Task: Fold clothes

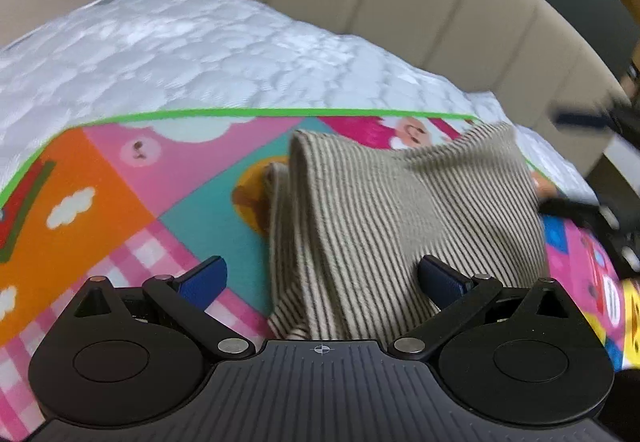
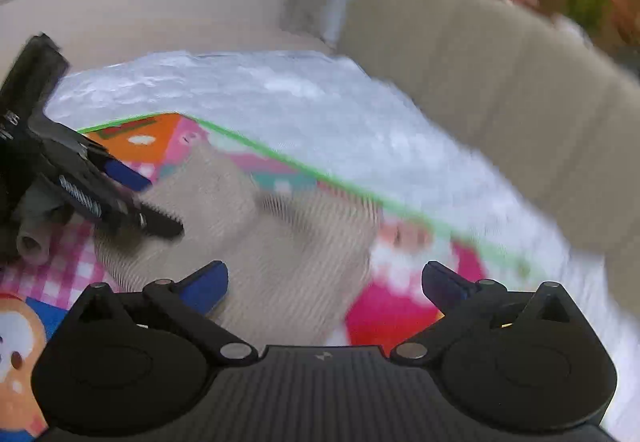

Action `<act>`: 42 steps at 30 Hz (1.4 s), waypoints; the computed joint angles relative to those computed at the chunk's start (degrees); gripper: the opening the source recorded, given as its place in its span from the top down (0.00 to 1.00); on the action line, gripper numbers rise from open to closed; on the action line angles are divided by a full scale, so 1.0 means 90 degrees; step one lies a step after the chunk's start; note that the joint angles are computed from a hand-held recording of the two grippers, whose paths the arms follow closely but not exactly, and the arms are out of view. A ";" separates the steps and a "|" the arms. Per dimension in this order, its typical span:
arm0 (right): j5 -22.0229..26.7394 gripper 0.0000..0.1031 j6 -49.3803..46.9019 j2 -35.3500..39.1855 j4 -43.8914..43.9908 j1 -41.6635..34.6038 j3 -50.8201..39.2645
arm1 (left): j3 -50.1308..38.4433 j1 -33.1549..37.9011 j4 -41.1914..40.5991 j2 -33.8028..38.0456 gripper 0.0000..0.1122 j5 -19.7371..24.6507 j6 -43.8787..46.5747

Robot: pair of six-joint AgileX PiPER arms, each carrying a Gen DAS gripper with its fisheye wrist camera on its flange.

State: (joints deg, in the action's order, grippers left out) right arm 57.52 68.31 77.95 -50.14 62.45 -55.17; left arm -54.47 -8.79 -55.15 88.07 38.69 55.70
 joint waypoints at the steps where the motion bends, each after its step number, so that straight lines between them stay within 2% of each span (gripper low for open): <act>1: 0.0006 0.00 0.0352 0.0142 -0.0096 0.0037 0.0204 | -0.0008 0.0003 -0.0004 0.0023 0.08 -0.0035 -0.0060; 5: 0.0098 0.00 0.1596 0.0936 -0.0928 0.0267 0.0736 | -0.0005 -0.0062 0.0021 0.0049 0.08 -0.0207 -0.0069; 8: 0.0323 0.00 0.2020 0.1193 -0.0960 0.0301 0.0534 | 0.0018 -0.0196 -0.0016 0.0087 0.08 -0.0331 0.0028; 10: 0.0099 0.00 0.2295 0.0954 -0.0647 0.0107 0.0596 | -0.0011 -0.0308 0.0054 0.0136 0.08 -0.0521 -0.0058; 14: -0.1037 0.00 0.2858 -0.0142 0.0001 -0.0727 0.1115 | -0.0179 -0.0225 -0.0110 0.0358 0.08 -0.0365 -0.0062; 15: -0.1058 0.00 0.3210 -0.0357 -0.0168 -0.0763 0.1195 | -0.0174 -0.0223 -0.0161 0.0364 0.08 -0.0380 0.0007; 17: -0.0642 0.00 0.4158 -0.0534 -0.0961 -0.0569 0.1228 | -0.0141 -0.0206 -0.0308 0.0353 0.08 -0.0433 0.0149; 18: -0.0547 0.00 0.4278 -0.0455 -0.1188 -0.0630 0.1142 | -0.0116 -0.0192 -0.0402 0.0338 0.08 -0.0468 0.0222; 24: -0.0235 0.00 0.2763 0.1348 -0.0805 -0.1360 -0.0131 | -0.0146 -0.0154 -0.0882 0.0464 0.08 -0.0633 0.0615; 26: -0.0292 0.00 0.2832 0.1712 -0.0930 -0.1419 -0.0211 | -0.0188 -0.0132 -0.0962 0.0548 0.08 -0.0600 0.0705; 29: -0.0139 0.00 0.2846 0.1716 -0.0825 -0.1415 -0.0323 | -0.0219 -0.0128 -0.0950 0.0613 0.08 -0.0581 0.0651; 32: 0.0086 0.00 0.3018 0.1244 -0.0496 -0.1154 -0.0227 | -0.0219 -0.0095 -0.0956 0.0625 0.08 -0.0531 0.0688; 35: 0.0172 0.11 0.3682 0.0582 -0.0223 -0.0620 0.0104 | -0.0226 -0.0067 -0.0923 0.0625 0.08 -0.0479 0.0665; 37: 0.0260 0.26 0.4145 0.0212 -0.0073 -0.0130 0.0254 | -0.0223 -0.0060 -0.0886 0.0609 0.08 -0.0461 0.0618; 39: 0.0353 0.34 0.4575 -0.0002 -0.0028 0.0380 0.0325 | -0.0224 -0.0061 -0.0842 0.0593 0.08 -0.0458 0.0550; 42: 0.0457 0.34 0.4342 0.0461 -0.0130 0.0880 0.0050 | -0.0198 -0.0078 -0.0789 0.0552 0.08 -0.0497 0.0471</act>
State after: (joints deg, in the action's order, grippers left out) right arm 61.63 107.39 82.10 -51.31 70.37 -54.72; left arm -56.25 -9.49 -62.25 93.04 34.22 59.94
